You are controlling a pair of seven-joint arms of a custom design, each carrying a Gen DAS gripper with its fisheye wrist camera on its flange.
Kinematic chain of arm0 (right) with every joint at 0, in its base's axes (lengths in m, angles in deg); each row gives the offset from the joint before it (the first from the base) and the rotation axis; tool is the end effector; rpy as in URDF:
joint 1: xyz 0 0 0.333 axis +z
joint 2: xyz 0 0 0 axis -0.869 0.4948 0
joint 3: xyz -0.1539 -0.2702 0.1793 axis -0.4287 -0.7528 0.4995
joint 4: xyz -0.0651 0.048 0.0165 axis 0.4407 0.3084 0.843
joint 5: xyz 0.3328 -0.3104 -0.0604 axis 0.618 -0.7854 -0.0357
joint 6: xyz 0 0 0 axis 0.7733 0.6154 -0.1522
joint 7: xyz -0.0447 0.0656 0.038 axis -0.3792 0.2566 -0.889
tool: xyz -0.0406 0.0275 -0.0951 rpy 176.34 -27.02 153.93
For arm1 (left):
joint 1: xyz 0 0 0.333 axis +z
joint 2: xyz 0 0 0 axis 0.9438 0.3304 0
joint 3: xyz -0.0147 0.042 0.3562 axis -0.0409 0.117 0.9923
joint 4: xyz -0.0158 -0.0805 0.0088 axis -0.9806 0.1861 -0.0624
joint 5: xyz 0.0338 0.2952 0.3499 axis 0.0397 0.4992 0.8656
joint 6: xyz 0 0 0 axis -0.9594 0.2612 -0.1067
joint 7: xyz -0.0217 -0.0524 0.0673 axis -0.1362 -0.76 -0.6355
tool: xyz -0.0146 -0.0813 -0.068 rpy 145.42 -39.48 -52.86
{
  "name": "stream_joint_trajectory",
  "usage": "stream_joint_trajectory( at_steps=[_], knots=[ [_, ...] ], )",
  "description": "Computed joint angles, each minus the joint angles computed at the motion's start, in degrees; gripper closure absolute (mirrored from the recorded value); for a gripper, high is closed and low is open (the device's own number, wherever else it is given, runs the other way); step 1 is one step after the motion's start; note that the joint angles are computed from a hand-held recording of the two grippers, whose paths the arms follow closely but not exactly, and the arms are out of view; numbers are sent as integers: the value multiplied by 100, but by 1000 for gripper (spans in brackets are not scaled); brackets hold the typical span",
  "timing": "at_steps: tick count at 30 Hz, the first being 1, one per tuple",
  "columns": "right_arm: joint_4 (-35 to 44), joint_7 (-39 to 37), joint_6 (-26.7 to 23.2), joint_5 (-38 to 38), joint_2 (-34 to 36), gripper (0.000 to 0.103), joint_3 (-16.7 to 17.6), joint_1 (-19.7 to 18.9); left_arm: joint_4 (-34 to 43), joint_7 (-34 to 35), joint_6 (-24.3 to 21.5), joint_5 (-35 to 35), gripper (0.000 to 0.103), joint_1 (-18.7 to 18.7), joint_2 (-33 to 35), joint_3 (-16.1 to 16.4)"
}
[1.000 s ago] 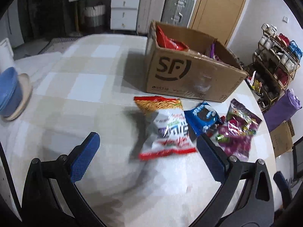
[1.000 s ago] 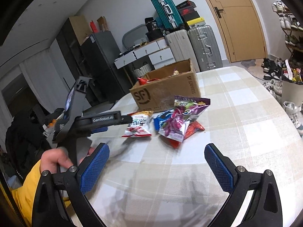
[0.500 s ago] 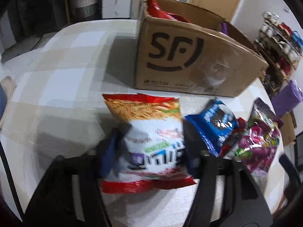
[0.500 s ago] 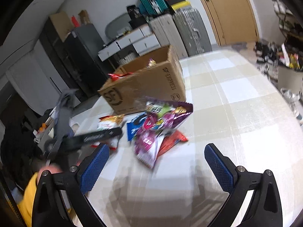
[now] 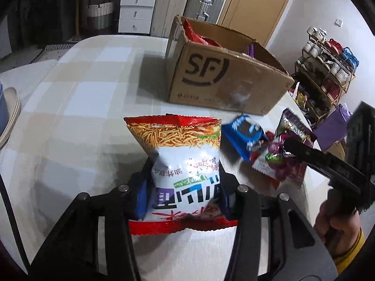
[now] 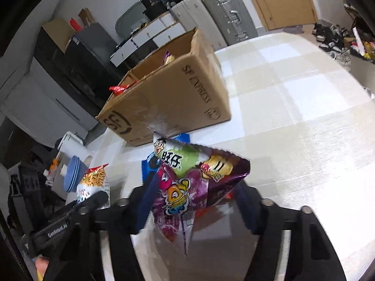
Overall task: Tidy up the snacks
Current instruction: 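Grasp the white noodle-snack bag with left tool while right tool grasps another purple candy bag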
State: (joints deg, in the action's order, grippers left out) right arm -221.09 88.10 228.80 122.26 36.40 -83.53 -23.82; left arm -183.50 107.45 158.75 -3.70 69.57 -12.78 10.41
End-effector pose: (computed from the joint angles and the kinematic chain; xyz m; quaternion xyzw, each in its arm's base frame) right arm 0.4300 0.1943 0.4463 -0.6953 0.5965 0.0229 0.4003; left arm 0.4219 -0.1428 0.3721 -0.7310 0.5952 -0.2963 0.1538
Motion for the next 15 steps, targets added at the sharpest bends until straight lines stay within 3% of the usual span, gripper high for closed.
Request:
stream_joint_trajectory(
  at_steps=[3,6,7,9,15],
  knots=[
    [-6,-44,-39,51,-56,62,-36,32,-194,34,-72,-155,59,-275,-228,197],
    [-140,-71,27,128,-270,71,-28,60,-433,8,-229,-342,59,-529,-621,340],
    [-208,-110,51,156,-383,72,-49,99,-548,-96,-284,-348,59,-485,-821,200],
    [-357,-68,176,84,-596,74,-16,140,-641,-4,-317,-361,59,-650,-995,332],
    [-894,67,427,-119,-1555,74,-282,607,-998,-311,-776,-399,59,-904,-2046,57]
  ],
)
